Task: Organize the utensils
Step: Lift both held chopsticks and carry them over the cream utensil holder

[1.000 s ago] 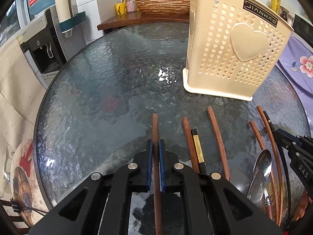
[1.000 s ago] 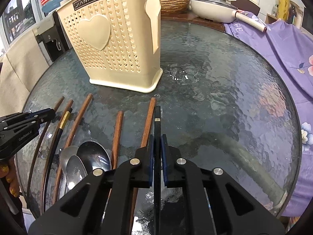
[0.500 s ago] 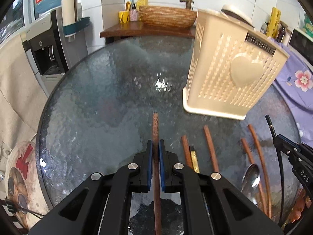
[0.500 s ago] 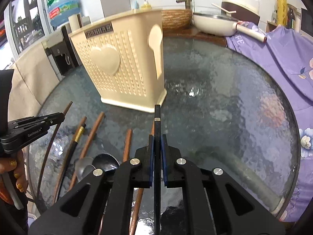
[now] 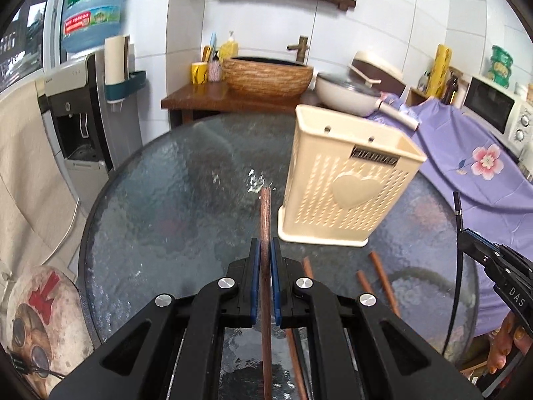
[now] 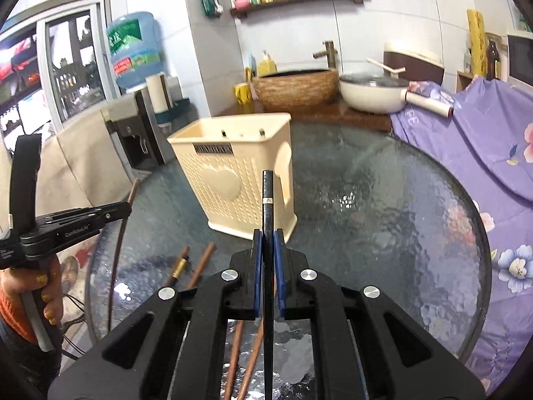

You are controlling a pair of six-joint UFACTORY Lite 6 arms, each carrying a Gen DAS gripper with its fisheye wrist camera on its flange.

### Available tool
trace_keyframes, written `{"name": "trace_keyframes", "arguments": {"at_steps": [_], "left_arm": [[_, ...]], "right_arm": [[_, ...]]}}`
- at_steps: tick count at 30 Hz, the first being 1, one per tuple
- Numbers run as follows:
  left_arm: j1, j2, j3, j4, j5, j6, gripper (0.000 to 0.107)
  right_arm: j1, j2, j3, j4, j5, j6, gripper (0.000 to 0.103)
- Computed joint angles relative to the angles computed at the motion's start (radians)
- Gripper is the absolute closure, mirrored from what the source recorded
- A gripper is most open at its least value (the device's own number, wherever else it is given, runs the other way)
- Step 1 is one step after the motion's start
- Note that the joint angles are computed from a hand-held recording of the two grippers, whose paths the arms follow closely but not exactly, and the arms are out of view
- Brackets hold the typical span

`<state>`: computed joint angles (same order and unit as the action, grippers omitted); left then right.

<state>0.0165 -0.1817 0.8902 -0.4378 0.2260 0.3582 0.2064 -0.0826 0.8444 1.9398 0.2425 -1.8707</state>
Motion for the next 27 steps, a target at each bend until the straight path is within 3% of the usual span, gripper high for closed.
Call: {"name": "trace_keyframes", "arguments": {"at_steps": [14,27], "left_arm": [[0.038,-0.249,-0.075,-0.205,0.113,0.217,0.101],[0.099,-0.341,-0.069,-0.305,0.200,0.335,0.101]], "right_arm": [[-0.059,-0.233,-0.094,-0.270,0.084,0.241,0.095],[-0.088,-0.333,-0.094,-0.427,0.113,0.369,0.095]]}}
